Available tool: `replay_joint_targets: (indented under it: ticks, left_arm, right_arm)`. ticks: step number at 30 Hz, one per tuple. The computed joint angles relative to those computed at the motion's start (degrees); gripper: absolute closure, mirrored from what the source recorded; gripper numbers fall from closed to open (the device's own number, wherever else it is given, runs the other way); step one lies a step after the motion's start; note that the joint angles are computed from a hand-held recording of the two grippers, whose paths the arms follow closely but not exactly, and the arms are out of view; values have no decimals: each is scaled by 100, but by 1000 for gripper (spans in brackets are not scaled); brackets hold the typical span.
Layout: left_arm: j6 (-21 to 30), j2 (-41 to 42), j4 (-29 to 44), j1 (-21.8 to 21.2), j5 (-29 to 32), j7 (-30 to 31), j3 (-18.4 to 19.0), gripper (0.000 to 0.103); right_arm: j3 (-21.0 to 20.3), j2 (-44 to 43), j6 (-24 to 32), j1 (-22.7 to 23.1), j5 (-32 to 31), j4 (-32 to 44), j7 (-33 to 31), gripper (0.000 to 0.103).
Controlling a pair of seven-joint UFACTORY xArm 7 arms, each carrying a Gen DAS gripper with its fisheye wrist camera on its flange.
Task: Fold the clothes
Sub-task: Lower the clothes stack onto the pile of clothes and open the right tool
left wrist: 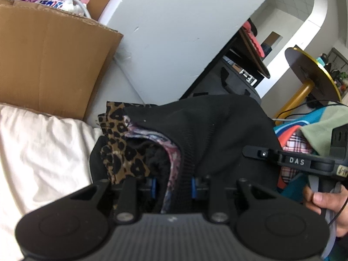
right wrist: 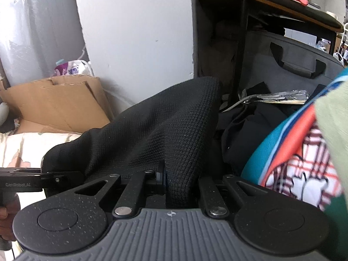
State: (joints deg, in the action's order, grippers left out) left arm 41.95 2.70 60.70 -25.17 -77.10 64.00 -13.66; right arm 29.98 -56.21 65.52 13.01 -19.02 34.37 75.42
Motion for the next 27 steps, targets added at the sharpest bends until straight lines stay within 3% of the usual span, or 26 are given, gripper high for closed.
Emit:
replay_joint_targets:
  ticks: [7, 10, 16, 20, 21, 24, 27]
  left_arm:
    - [-318, 503, 367, -39, 173, -451, -125, 74]
    - [-472, 656, 438, -38, 231, -616, -194, 74]
    - [-559, 870, 515, 29, 395, -952, -279, 73]
    - [-549, 945, 561, 68, 540, -1149, -318, 72]
    - [-551, 958, 573, 75, 570, -1185, -329, 72]
    - [-596, 955, 577, 75, 646, -1237, -365, 72]
    - [-620, 956, 581, 76, 693, -1250, -388, 72]
  right_arm:
    - [-328, -56, -526, -99, -93, -538, -15, 93]
    - [-381, 42, -717, -244, -158, -709, 41, 88]
    - [-517, 214, -1267, -629, -322, -1005, 402, 87]
    - [-482, 843, -954, -826, -643, -654, 58, 85]
    - [-474, 1006, -836, -853, -748, -549, -48, 77]
    - [-472, 1378, -398, -841, -1069, -278, -382, 77]
    - [-431, 1530, 26, -814, -1290, -74, -327, 77]
